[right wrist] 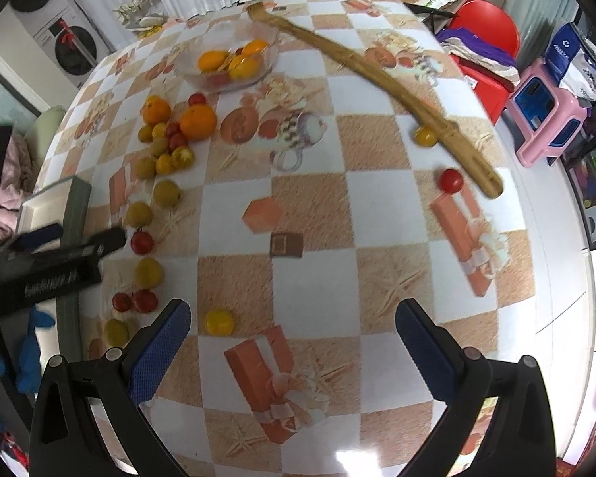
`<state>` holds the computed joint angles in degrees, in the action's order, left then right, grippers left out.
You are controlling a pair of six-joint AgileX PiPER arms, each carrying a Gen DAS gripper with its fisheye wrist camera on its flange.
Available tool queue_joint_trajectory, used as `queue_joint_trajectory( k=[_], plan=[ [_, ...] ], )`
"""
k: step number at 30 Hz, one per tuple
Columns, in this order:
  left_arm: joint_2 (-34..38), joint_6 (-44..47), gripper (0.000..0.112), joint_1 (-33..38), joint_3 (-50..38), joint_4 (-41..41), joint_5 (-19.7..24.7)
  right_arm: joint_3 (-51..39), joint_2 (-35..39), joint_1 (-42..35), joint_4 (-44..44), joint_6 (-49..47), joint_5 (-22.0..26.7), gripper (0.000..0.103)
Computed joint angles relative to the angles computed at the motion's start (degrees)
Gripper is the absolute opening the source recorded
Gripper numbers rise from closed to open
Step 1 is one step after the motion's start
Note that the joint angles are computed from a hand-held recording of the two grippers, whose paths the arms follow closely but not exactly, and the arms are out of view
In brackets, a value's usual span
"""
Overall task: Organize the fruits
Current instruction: 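Grasp a yellow plum with the left tool while the right tool grasps a yellow cherry tomato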
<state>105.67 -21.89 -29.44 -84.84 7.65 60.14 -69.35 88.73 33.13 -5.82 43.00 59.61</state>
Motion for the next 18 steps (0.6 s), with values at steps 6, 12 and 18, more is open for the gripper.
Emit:
queue_joint_trajectory(
  k=[6,12,18],
  plan=[
    [3.9,1.9,0.103,0.3,-2.6,-1.5,-1.8,2.0,1.5,3.3,0.3,0.8,-3.4,0.103],
    [7.6,3.6,0.085,0.7,-5.6,-2.6,-0.5,1.9,4.5,5.9,-1.2,2.4,-6.3,0.1],
    [7.8,4.0,0.074,0.8,-5.0,-3.6,-1.4,1.1,7.8,7.4,-0.3,1.8,-8.3,0.069]
  ],
)
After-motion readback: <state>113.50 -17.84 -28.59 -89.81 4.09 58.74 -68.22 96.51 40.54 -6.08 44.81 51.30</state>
